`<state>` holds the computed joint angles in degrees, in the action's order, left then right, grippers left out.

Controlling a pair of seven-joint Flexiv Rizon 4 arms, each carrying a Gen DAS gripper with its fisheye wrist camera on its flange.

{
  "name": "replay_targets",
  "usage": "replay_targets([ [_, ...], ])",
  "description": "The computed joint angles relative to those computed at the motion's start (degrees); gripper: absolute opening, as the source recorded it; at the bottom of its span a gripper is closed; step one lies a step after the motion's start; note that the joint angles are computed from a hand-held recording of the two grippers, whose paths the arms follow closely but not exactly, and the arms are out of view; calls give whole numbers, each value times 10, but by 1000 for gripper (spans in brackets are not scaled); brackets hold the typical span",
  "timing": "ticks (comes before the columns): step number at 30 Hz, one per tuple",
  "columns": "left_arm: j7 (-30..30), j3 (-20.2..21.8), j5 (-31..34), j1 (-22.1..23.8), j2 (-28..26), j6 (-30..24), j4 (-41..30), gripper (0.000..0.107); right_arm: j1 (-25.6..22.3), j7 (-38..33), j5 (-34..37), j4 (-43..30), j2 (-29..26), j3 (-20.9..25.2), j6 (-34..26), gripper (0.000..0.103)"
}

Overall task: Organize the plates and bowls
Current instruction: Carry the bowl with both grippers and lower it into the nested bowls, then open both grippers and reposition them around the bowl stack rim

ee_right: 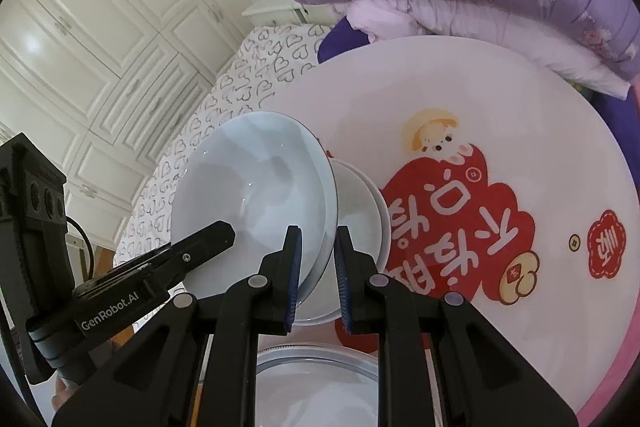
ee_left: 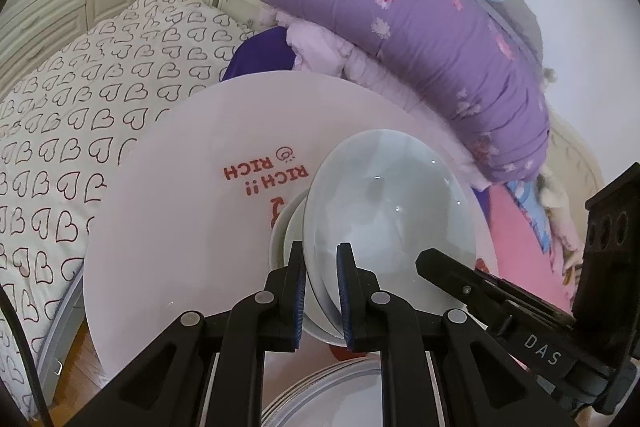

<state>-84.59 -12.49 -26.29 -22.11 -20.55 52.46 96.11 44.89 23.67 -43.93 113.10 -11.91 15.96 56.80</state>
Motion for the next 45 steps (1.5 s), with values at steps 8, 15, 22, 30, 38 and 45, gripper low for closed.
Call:
replay_targets([
  [8,-6,3,24,-5,-18,-12,-18,11,0,-14,20,0,-5,3,0,17],
  [15,-5,6,47,-12,-22,-5,-23,12,3,-30,40,-2,-8,6,-5,19],
  [22,-11,12,78,-21,-19,11,-17,15,5,-32,48,-1,-6,6,-11,19],
  [30,-20,21,118,-34,-19,19,-23,34,5,-33,48,-2,-6,6,-11,23],
  [38,-54,30,157,-38,-12,31,-22,75,3,-22,32,4,5,6,-18,36],
  [45,-67,33,153,-30,10,54,1,102,7,57,-54,19,26,-2,-38,103],
])
